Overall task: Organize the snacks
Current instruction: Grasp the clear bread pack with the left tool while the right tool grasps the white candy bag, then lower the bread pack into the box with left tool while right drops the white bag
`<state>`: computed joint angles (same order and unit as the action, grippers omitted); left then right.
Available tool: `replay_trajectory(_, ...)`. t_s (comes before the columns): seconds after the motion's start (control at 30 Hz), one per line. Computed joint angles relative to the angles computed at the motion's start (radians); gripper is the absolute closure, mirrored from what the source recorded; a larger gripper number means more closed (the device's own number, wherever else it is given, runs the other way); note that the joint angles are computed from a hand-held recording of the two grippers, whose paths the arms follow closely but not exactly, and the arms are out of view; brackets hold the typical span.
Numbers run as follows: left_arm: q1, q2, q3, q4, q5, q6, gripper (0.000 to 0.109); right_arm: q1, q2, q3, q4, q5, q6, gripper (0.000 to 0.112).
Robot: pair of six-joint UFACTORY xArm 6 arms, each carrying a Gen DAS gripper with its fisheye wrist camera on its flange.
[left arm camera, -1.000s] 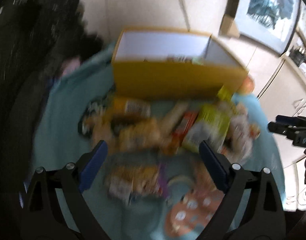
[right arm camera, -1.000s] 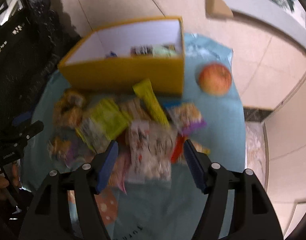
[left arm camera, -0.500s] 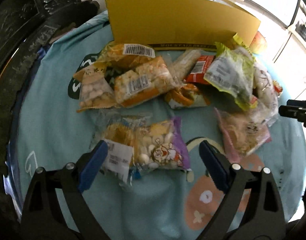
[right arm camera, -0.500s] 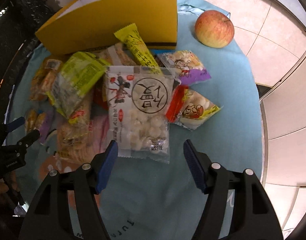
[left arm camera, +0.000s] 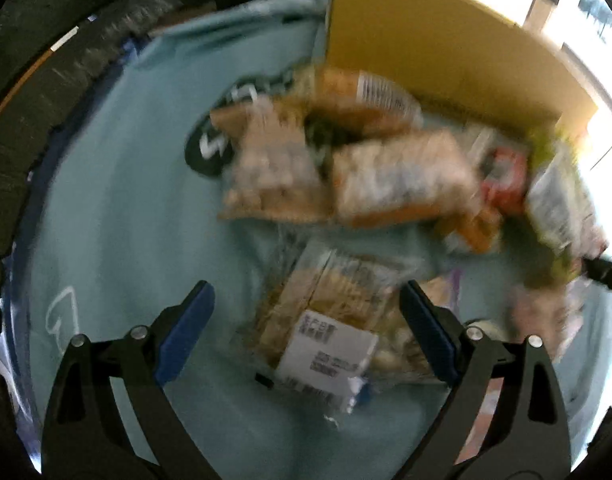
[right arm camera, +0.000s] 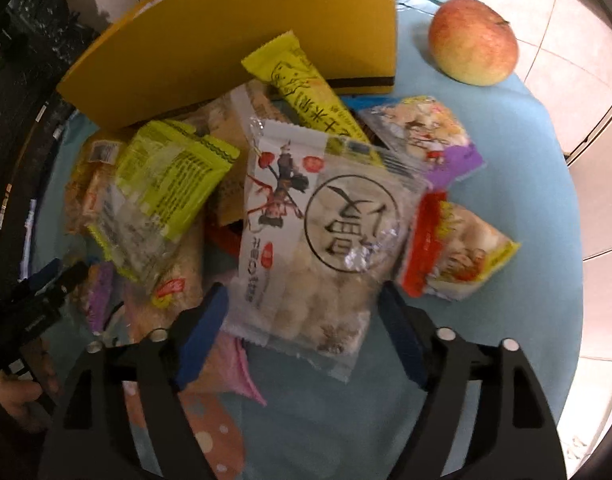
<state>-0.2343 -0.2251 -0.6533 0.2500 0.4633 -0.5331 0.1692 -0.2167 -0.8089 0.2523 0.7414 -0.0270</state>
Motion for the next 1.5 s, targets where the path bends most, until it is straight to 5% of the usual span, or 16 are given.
replay_trajectory(0.07, 0.005, 0.004, 0.011, -0.052, -0.038, 0.028, 0.015, -0.002, 0.011, -0.008, 0.014, 0.006, -0.018, 0.044)
replay_trajectory(0.13, 0.003, -0.006, 0.013, -0.109, -0.055, 0.096, 0.05, -0.003, 0.0, -0.015, 0.036, 0.019, -0.073, 0.069)
replay_trajectory(0.23, -0.02, -0.029, 0.011, -0.193, -0.043, 0.202, 0.054, -0.02, -0.035, -0.006, 0.094, 0.046, -0.142, 0.08)
replay_trajectory(0.6, -0.091, -0.232, 0.031, -0.115, -0.013, 0.161, 0.054, -0.068, -0.263, 0.053, 0.188, 0.111, -0.204, 0.081)
replay_trajectory(0.87, -0.135, -0.245, -0.056, -0.057, -0.017, 0.123, 0.054, -0.048, -0.318, -0.028, 0.179, 0.103, -0.197, 0.081)
replay_trajectory(1.07, -0.148, -0.205, -0.171, 0.0, -0.019, 0.086, 0.054, -0.058, -0.319, -0.12, 0.184, 0.098, -0.242, 0.081)
replay_trajectory(1.5, -0.118, 0.049, -0.561, -0.018, 0.016, 0.126, 0.054, -0.085, -0.099, -0.431, 0.171, 0.05, -0.287, 0.081)
